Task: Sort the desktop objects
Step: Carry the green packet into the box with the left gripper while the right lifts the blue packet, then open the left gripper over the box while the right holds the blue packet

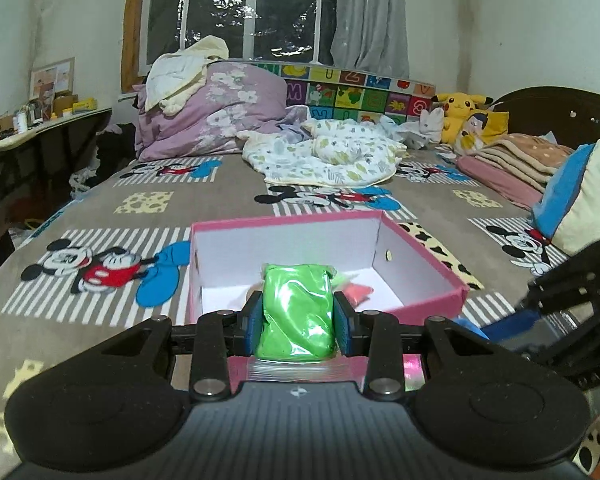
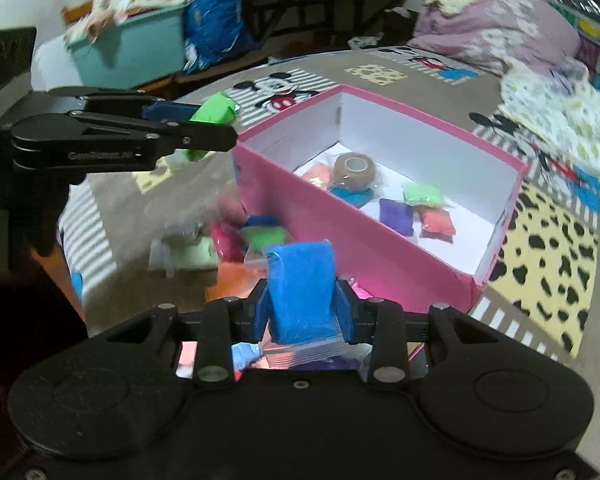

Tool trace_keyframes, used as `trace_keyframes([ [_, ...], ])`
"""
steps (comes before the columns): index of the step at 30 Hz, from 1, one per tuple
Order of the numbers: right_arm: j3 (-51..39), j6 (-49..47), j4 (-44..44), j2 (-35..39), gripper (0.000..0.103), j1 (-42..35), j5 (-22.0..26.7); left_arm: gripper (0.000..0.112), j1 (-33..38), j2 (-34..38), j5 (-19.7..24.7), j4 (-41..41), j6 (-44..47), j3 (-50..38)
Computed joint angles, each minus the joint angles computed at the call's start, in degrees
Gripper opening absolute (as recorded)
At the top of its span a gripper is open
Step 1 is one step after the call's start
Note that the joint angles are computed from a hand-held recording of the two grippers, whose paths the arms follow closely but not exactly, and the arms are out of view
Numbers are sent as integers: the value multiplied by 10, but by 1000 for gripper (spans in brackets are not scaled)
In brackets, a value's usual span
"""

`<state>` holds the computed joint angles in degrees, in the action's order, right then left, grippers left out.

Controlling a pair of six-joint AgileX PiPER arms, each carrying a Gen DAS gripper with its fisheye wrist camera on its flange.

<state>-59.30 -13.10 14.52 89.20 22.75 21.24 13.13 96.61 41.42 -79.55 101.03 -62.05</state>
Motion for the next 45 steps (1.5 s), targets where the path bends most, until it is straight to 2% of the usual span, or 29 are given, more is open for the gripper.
trace_keyframes([
  [5,4,-57,91,-3,34,-22,-7,34,-37,23,-27,30,-61,-52],
  [17,13,3,54,-10,34,-36,-23,34,-116,110,-72,194,-262,-200],
  [21,18,-16,91,-11,34,-47,-28,34,-138,154,-53,287,-365,-270],
  [25,17,35,30,-9,34,-37,-28,34,-167,194,-36,381,-454,-340],
  [32,22,16,48,-6,34,-35,-27,34,-216,264,-2,524,-579,-454],
  [36,32,-3,69,-9,34,-46,-27,35,-237,316,42,591,-636,-533],
  [45,50,-25,96,-18,34,-59,-30,35,-262,442,176,689,-721,-735],
])
